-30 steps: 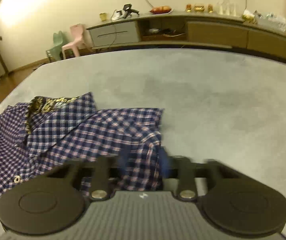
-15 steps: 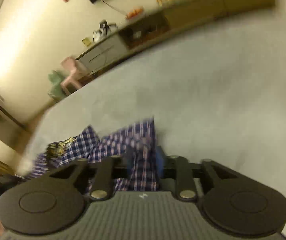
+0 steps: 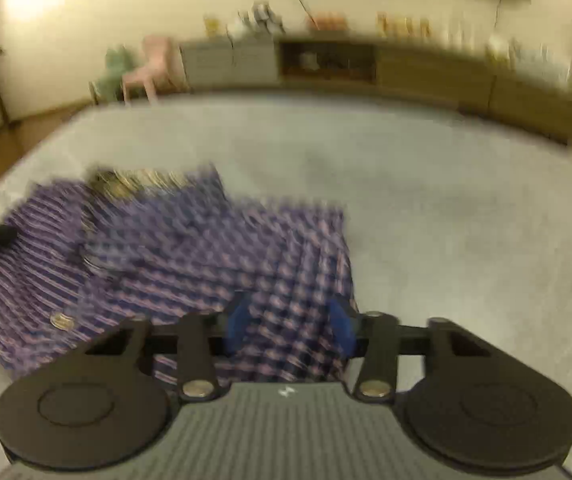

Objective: Fold clothes

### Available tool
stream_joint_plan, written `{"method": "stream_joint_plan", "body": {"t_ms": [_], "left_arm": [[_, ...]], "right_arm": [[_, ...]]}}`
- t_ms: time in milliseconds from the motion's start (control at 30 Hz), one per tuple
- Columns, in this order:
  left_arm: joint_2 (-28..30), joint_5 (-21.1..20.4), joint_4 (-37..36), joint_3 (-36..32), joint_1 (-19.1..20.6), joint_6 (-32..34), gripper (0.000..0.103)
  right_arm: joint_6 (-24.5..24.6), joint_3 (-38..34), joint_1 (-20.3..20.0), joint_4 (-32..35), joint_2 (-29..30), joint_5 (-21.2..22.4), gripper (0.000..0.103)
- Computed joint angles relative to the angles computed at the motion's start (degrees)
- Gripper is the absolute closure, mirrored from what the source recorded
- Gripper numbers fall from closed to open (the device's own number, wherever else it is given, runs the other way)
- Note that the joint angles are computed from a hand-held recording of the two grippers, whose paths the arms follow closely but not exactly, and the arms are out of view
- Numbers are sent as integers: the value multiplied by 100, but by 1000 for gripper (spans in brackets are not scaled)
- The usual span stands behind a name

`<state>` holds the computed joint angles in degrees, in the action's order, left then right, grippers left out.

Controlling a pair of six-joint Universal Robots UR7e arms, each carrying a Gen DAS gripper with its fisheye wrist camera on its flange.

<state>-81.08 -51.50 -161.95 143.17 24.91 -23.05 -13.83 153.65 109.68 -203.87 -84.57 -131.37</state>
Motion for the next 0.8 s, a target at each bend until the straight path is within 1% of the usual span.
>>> {"method": "stream_joint_plan", "body": {"t_ms": [33,67,100,133,167,200,233,267,300,333,367,467,533,567,600,633,700,733,767,800], "left_arm": [[-119,-212,313,-2,-118,238,88],[-154,-237,638,4,-242,347,88],[-133,-194,898,12,-301,386,88],[-85,-164,1020,12,-302,398,88],[-11,-148,975,6,-231,379,88],[90,-120,892,-29,-154,360,88],[219,-79,767,-100,-73,336,88],[407,-19,591,-198,18,318,88],[713,60,320,-337,107,324,88],[1065,133,26,-489,175,349,88],[1345,192,-200,-617,216,336,88],[1941,377,-515,-953,215,80,88],[2319,539,-960,-1057,208,203,88],[2433,642,-1096,-1063,168,234,88],[2480,717,-1093,-1068,123,195,88],[2485,761,-1030,-1071,84,119,88],[2402,719,-840,-1090,74,-60,88],[2369,686,-771,-1109,83,-143,88],[2356,673,-713,-1136,90,-211,88],[2355,687,-657,-1163,86,-254,88]], "right_arm": [[-130,71,177,-37,-102,165,59],[-240,136,317,-22,-203,364,57],[-316,193,298,146,-286,653,56],[-341,166,246,388,-219,738,55],[-265,87,203,625,30,584,56],[-214,22,134,660,335,349,57],[-352,16,25,455,495,339,56],[-472,3,-88,228,640,330,59],[-429,-63,-183,241,597,294,64],[-449,-118,-293,153,598,273,72],[-659,-140,-453,-174,691,305,75],[-1332,-191,-866,-1216,1033,414,75],[-1568,-250,-942,-1640,1224,313,74],[-1656,-276,-973,-1806,1299,271,74],[-1636,-277,-982,-1828,1308,251,74],[-1591,-290,-961,-1839,1339,189,72],[-1303,-390,-700,-1774,1528,-214,62],[-1051,-414,-429,-1810,1662,-473,50],[-826,-425,-173,-1872,1783,-697,36],[-715,-369,35,-2070,1866,-795,31]]}}
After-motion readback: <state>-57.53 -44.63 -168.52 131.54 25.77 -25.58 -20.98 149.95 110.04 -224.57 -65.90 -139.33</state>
